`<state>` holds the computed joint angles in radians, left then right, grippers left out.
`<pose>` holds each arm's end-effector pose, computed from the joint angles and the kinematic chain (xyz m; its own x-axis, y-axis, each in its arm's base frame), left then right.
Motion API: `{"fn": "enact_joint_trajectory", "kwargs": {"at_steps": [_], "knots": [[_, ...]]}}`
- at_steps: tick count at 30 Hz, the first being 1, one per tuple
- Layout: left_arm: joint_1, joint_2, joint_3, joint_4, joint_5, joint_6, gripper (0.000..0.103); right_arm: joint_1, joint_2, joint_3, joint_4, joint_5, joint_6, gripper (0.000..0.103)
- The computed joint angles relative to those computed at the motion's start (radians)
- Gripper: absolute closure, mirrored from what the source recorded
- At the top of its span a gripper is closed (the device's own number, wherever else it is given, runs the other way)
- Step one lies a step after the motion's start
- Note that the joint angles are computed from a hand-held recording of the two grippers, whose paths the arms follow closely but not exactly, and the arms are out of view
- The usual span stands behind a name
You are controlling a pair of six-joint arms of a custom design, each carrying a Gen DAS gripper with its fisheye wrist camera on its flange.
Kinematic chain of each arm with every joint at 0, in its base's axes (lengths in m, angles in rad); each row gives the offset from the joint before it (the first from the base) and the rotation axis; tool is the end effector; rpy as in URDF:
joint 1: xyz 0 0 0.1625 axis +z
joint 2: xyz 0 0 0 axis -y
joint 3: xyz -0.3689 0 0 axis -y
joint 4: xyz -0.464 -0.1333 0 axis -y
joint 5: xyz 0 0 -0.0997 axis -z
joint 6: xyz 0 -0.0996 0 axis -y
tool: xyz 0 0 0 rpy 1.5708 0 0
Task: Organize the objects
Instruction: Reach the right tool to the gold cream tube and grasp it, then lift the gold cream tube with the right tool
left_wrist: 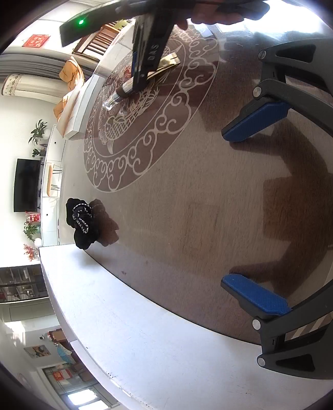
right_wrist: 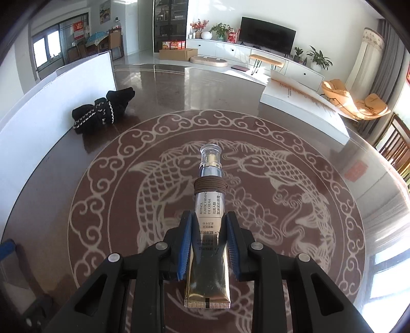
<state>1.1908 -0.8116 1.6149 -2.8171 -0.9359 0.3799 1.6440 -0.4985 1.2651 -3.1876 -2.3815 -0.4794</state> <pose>-0.0812 -0.7219 0.0665 -0.6577 0.3692 -0.6566 0.6235 0.7560 -0.1994 0.1177 -0.7690 0.0466 -0.6228 0.1337 0.7709 -0.3781 0.8112 -0.4461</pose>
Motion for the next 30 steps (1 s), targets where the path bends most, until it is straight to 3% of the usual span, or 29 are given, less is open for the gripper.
{"fn": "enact_joint_trajectory", "kwargs": {"at_steps": [4, 9, 11, 13, 14, 22, 30], "knots": [[0.000, 0.000, 0.000, 0.000, 0.000, 0.000, 0.000, 0.004, -0.124, 0.268, -0.194, -0.017, -0.047, 0.076], [0.000, 0.000, -0.001, 0.001, 0.000, 0.001, 0.000, -0.005, -0.202, 0.428, -0.306, 0.021, -0.012, 0.072], [0.000, 0.000, -0.001, 0.001, 0.000, 0.001, 0.000, -0.010, -0.218, 0.441, -0.292, 0.032, 0.028, 0.058], [0.000, 0.000, -0.001, 0.001, 0.000, 0.000, 0.000, -0.016, -0.227, 0.445, -0.266, 0.039, 0.068, 0.028], [0.000, 0.000, -0.001, 0.001, 0.000, 0.000, 0.000, -0.022, -0.232, 0.441, -0.241, 0.047, 0.087, 0.025], [0.000, 0.000, -0.001, 0.001, 0.000, 0.000, 0.000, -0.024, -0.233, 0.441, -0.213, 0.054, 0.095, 0.010], [-0.011, -0.001, 0.010, -0.024, 0.023, 0.025, 0.000, -0.025, -0.233, 0.442, -0.213, 0.048, 0.098, 0.008]]}}
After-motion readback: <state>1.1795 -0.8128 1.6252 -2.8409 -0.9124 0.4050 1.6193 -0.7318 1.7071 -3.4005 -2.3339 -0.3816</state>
